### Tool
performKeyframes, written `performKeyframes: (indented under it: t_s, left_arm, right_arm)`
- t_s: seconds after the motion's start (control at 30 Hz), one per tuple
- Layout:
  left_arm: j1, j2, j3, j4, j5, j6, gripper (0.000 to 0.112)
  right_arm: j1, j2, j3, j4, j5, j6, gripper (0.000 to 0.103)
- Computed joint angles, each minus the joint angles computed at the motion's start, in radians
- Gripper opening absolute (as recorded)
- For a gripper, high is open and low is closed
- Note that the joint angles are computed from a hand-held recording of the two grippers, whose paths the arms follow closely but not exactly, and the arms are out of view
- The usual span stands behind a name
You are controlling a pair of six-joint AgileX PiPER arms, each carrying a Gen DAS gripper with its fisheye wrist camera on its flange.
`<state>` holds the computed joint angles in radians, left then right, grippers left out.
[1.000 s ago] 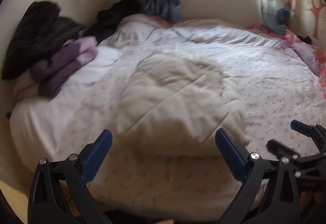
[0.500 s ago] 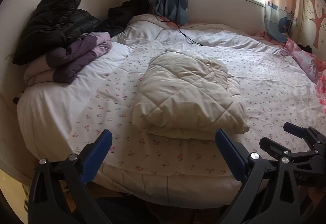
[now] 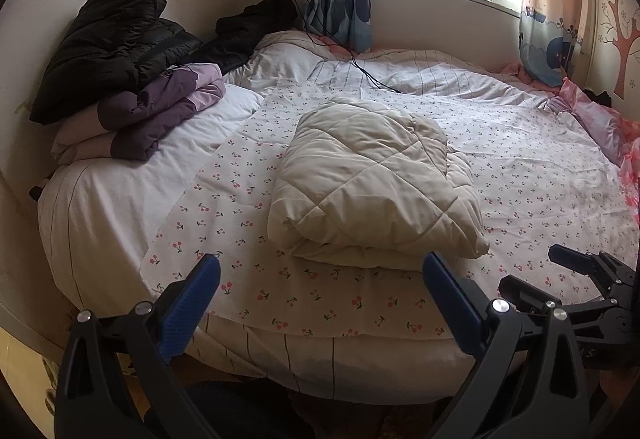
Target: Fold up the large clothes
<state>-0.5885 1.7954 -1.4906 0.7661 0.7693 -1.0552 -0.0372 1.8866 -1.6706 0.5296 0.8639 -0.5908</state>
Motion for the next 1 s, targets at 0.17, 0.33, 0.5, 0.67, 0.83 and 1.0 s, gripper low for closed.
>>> performKeyframes:
  t_s: [0.17, 0.33, 0.5, 0.67, 0.83, 1.0]
  left_arm:
    - [-0.008, -0.007, 0.006, 0.014, 0.012, -0.013, 0.097]
    - [-0.011, -0.014, 0.010, 0.022, 0.021, -0.020, 0.097]
    - [-0.014, -0.014, 0.009, 0.033, 0.027, -0.023, 0.097]
    - [-0.015, -0.017, 0.012, 0.039, 0.027, -0.027, 0.097]
    - [-0.024, -0.023, 0.018, 0.057, 0.034, -0.047, 0.097]
    - [-0.023, -0.025, 0.021, 0.061, 0.033, -0.051, 0.097]
  right_arm:
    - [0.000, -0.005, 0.009, 0.003, -0.002, -0.004, 0.097]
    - [0.000, -0.012, 0.018, 0.007, -0.008, -0.009, 0.097]
    - [0.002, -0.017, 0.025, 0.009, -0.011, -0.013, 0.097]
    - [0.003, -0.020, 0.027, 0.009, -0.012, -0.014, 0.097]
    - [0.007, -0.023, 0.027, 0.010, -0.011, -0.017, 0.097]
    - [0.009, -0.021, 0.025, 0.007, -0.010, -0.016, 0.097]
